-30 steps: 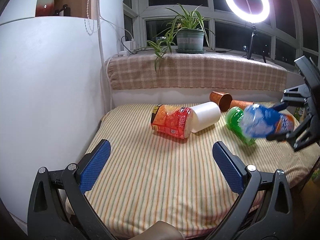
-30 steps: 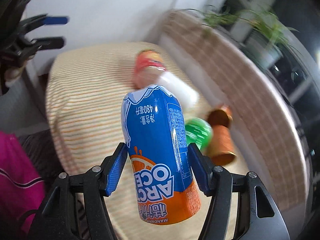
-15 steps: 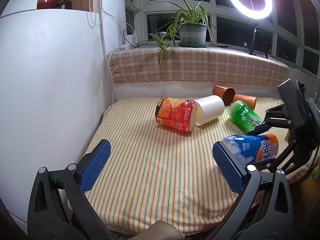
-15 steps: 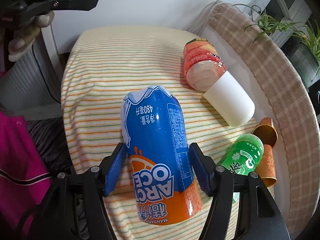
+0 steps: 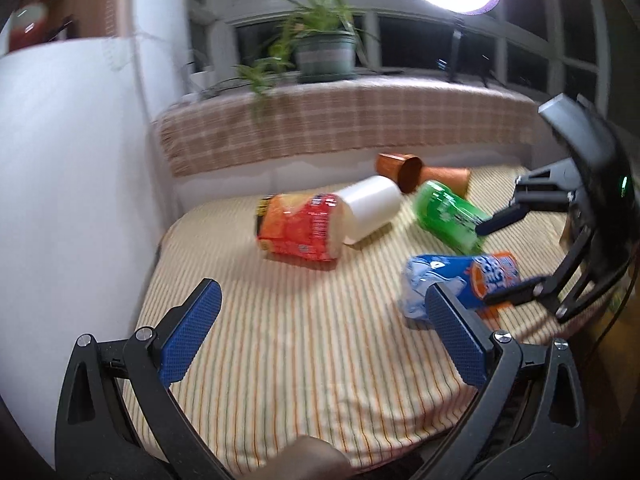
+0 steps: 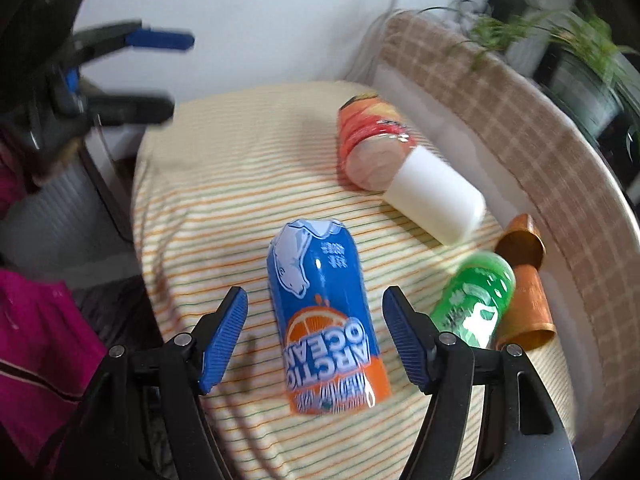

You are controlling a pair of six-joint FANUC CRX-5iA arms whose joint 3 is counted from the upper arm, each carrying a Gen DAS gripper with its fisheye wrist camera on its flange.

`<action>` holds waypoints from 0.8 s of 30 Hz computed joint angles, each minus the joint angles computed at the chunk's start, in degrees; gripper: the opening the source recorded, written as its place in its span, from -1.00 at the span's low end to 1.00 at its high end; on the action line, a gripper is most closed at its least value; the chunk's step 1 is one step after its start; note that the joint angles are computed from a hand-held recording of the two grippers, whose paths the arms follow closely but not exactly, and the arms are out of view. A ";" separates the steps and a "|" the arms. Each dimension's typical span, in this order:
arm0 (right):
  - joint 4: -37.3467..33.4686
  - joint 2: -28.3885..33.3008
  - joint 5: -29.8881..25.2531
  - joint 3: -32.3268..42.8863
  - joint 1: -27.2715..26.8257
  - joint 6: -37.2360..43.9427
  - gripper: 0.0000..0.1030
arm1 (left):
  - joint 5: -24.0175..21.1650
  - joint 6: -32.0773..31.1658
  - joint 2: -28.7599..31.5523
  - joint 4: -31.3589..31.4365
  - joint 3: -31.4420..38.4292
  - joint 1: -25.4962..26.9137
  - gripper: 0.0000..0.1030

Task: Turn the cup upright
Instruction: 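Lift the can with the right gripper and carry it toward the left gripper, then close the left gripper around the can while the right gripper releases it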

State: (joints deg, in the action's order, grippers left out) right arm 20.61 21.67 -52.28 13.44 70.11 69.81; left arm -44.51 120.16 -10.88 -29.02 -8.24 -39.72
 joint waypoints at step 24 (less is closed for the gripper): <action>22.79 -21.41 0.29 -34.70 6.23 -60.03 0.35 | -8.26 -59.15 22.10 21.55 18.16 -2.89 1.00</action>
